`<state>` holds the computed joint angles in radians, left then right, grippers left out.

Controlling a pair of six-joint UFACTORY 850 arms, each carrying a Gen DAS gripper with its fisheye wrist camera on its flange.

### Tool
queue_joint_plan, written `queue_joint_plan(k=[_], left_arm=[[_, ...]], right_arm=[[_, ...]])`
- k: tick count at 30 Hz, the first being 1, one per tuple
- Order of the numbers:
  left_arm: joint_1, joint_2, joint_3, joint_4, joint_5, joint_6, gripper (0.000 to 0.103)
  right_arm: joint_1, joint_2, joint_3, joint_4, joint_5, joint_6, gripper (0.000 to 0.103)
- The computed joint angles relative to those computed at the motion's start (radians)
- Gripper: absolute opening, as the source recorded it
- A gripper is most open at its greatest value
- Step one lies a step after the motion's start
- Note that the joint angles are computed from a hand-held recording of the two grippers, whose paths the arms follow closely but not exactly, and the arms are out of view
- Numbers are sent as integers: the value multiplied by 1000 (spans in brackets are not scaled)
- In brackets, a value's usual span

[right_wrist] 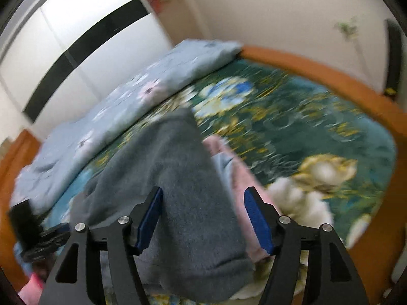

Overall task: Fold clothes
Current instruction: 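Lower the sweatpants onto the pink clothes stack and open both grippers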

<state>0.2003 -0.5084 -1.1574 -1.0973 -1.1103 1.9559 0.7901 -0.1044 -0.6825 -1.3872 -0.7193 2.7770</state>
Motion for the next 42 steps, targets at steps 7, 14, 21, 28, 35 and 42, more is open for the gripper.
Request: queue_joint_plan(k=[7, 14, 21, 28, 35, 42], left_arm=[[-64, 109, 119, -99, 31, 179, 59], [-145, 62, 158, -119, 241, 258, 59], [-76, 91, 167, -68, 148, 194, 60], [42, 120, 229, -17, 114, 188, 73], [125, 139, 298, -18, 135, 289, 85], [164, 157, 310, -86, 158, 307, 90]], right_arm=[[70, -49, -88, -86, -58, -58, 67], [17, -147, -97, -118, 1, -3, 67], [55, -170, -162, 32, -89, -91, 67], [239, -313, -305, 162, -283, -13, 78], [319, -487, -476, 233, -426, 153, 103], [322, -579, -619, 445, -537, 142, 103]])
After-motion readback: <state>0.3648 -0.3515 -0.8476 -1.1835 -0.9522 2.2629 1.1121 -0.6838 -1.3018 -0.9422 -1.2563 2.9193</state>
